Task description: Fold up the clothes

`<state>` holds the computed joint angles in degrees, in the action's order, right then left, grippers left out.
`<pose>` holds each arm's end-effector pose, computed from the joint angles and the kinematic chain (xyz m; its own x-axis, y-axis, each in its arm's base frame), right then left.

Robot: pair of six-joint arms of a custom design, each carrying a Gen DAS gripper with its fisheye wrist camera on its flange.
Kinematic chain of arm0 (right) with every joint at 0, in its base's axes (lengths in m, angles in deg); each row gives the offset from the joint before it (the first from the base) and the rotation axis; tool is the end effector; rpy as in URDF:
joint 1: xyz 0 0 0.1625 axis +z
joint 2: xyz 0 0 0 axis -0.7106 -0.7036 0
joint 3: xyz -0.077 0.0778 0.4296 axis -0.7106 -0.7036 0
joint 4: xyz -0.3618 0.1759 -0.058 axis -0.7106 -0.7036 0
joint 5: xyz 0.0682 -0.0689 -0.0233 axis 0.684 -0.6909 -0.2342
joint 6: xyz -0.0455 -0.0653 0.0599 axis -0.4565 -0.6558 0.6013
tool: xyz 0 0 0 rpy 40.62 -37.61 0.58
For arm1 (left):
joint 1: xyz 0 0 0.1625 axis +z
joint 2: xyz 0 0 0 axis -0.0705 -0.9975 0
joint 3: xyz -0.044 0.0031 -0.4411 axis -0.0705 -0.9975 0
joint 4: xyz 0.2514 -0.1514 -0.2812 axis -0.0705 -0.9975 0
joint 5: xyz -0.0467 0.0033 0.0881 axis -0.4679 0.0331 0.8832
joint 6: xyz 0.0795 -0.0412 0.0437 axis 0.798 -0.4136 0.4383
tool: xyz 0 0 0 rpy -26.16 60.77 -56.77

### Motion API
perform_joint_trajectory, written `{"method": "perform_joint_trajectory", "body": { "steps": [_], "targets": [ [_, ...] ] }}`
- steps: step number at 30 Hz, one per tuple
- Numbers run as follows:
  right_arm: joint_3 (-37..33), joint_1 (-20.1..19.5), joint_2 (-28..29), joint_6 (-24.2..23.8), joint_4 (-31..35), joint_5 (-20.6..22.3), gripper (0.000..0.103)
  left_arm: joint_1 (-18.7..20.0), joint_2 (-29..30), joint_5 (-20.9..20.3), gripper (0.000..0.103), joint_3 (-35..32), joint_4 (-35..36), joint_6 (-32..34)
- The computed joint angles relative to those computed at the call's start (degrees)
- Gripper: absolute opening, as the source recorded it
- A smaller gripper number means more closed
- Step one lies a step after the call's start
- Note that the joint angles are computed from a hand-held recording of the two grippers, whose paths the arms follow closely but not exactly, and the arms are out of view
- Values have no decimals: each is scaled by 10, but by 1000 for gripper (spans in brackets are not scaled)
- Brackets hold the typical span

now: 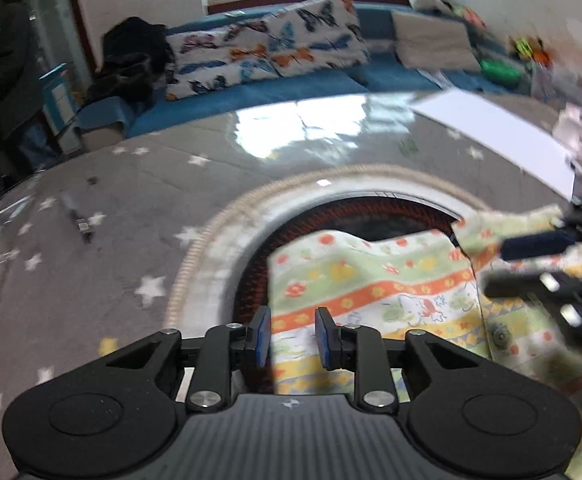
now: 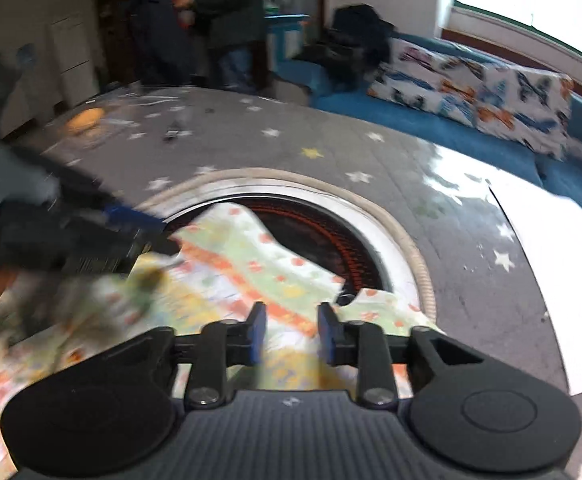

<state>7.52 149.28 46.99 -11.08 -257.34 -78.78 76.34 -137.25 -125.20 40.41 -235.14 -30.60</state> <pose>0.2536 -0.6529 0.0204 -0.6590 -0.4020 0.6357 -0.6842 0.6715 -0.2846 -0.0348 -0.7303 0.2775 -0.5828 0.4140 -0.6992 0.7126 0.6740 -0.1949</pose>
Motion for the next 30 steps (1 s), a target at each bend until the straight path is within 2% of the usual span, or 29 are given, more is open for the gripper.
{"method": "perform_joint_trajectory", "body": {
  "steps": [1,8,12,13,17,19,22,24,25,26,27,28,29,30],
  "targets": [
    [10,6,-5,-8,-3,-4,35,-2,-12,2,40,10,-7,-1],
    [107,43,-43,-22,-15,-16,40,-11,-123,22,72,136,-91,14],
    [162,52,-52,-14,-44,-15,42,-8,-185,55,83,216,-134,0],
    [173,53,-51,-12,-54,-17,43,-7,-198,62,88,234,-145,-7],
    [210,53,-42,-2,-99,-28,44,-2,-236,80,90,294,-176,-24],
    [225,50,-42,11,-111,-27,44,2,-247,87,88,314,-181,-35],
    [236,44,-42,29,-122,-27,45,7,-253,82,78,333,-191,-40],
    [242,40,-42,37,-131,-26,45,14,-255,69,72,333,-168,-55],
    [247,39,-43,41,-137,-25,45,18,-257,62,58,332,-152,-65],
    [249,39,-43,43,-141,-24,45,21,-258,54,50,331,-140,-73],
    [250,39,-43,46,-143,-24,46,24,-257,46,49,332,-145,-69],
    [251,39,-42,46,-146,-25,47,27,-256,38,40,333,-150,-64],
    [252,40,-41,46,-148,-26,49,29,-257,29,25,333,-150,-60],
    [252,40,-41,46,-150,-27,51,29,-256,25,17,331,-150,-57]
  ]
}}
